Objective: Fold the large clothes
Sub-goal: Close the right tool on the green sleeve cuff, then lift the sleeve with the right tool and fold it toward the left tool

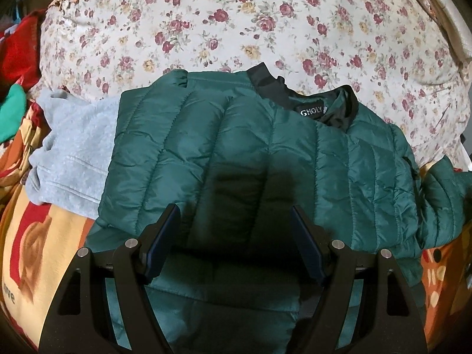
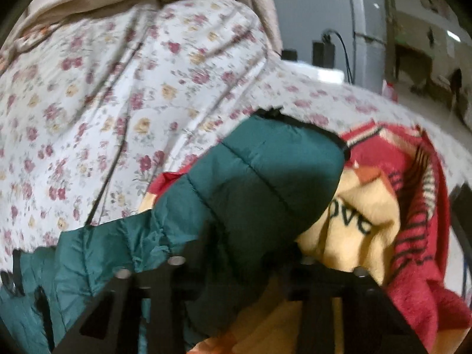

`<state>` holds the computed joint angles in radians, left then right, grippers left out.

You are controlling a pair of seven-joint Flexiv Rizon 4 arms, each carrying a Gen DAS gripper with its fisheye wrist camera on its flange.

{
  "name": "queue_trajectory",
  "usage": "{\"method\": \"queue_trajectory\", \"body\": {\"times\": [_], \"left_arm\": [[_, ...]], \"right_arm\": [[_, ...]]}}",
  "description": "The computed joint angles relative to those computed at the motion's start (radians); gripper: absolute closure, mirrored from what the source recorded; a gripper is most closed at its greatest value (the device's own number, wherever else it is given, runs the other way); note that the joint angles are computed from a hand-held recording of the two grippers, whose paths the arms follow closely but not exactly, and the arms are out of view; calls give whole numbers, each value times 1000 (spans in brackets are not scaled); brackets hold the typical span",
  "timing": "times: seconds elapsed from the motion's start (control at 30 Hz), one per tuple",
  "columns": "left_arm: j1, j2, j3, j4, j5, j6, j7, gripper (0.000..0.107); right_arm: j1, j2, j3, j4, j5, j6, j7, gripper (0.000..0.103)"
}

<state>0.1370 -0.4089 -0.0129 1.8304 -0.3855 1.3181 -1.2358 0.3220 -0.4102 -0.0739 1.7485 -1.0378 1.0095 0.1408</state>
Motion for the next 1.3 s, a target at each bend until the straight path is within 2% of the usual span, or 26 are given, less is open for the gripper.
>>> {"method": "queue_trajectory", "body": {"times": [0.13, 0.23, 0.37, 0.6, 0.97, 1.1, 1.2, 1.27, 1.3], "left_arm": [[1, 3, -1, 5, 2, 4, 4, 31], [3, 10, -1, 12, 0, 8, 6, 31], [-2, 18, 10, 18, 9, 20, -1, 31], [25, 38, -2, 40, -25, 29, 10, 31], [31, 45, 3, 55, -39, 30, 13, 31], [47, 50, -19, 64, -74, 32, 34, 31], [84, 61, -78, 84, -163, 37, 98, 31], [120, 74, -146, 104, -283, 36, 186, 31], [148, 82, -199, 113, -385, 24, 258, 31]], "right_arm": [[0, 22, 2, 15, -64, 60, 5, 89], [-6, 28, 5, 14, -122, 177, 11, 90], [14, 10, 8, -22, -155, 265, -21, 92], [69, -92, 60, -134, 32, 366, -241, 93], [170, -217, 96, -271, 255, 379, -485, 94], [187, -256, 122, -341, 326, 352, -589, 94], [190, -293, 161, -392, 388, 324, -677, 94], [191, -321, 199, -428, 425, 276, -759, 94], [199, -329, 203, -439, 435, 258, -788, 93]]}}
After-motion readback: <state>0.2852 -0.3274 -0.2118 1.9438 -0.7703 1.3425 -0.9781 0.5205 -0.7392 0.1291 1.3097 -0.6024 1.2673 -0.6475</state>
